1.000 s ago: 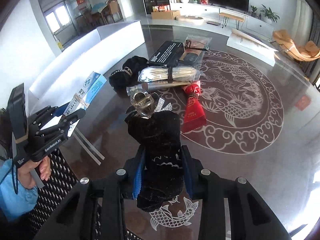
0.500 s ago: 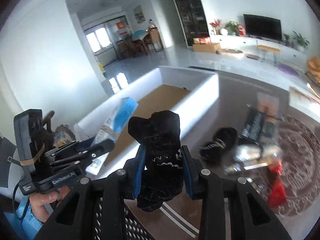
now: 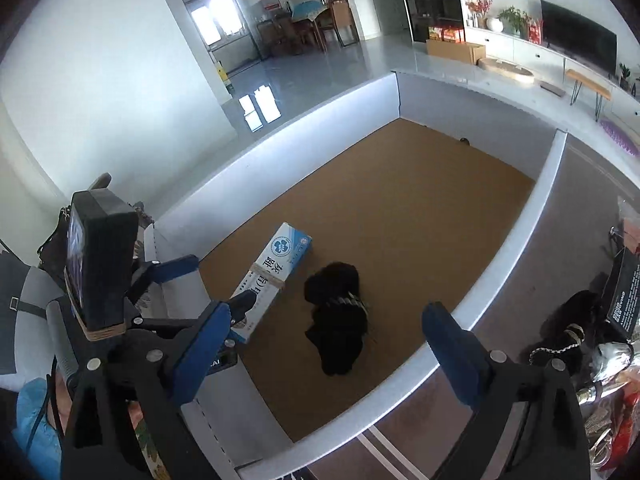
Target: Organize objects
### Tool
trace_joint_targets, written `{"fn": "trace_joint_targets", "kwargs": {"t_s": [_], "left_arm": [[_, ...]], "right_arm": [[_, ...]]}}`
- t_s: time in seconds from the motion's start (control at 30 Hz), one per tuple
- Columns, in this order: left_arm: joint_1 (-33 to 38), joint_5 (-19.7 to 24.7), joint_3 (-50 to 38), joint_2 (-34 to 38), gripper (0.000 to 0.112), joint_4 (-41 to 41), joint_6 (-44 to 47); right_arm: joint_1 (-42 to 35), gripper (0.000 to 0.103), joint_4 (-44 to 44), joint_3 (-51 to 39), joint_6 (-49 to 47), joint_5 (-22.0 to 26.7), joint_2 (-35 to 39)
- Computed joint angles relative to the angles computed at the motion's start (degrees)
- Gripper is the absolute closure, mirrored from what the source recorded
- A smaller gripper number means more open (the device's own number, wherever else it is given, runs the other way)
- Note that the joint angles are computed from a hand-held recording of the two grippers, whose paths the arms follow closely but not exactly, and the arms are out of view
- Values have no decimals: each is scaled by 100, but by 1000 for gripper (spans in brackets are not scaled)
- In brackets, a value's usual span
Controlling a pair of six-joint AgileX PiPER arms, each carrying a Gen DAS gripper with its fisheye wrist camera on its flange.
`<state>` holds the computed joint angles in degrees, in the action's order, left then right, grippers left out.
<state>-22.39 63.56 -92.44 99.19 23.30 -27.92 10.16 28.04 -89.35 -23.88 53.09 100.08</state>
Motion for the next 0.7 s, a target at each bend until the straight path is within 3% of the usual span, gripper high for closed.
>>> {"fn": "trace_joint_targets", "kwargs": {"t_s": [0.23,0.43,0.57,0.7], "left_arm": [[-736,-468,721,-733,13,790,-1153],[-1873,-1092,947,-1197,13,740,-1633],[-2672,-1519,751,-1027,12,338,-1489],[-3177,-1678,457,-405,11,-184,-1446]], "right_arm": [[-921,0,522,1760,-1205,-884,-1506],[-2993,0,1571,3514,-3585,-1499,-2377],[-4635,0,2138,4046,-4812,-1587,-2206],[-5529,0,1704,3733,-4581,-1758,-1440]]}}
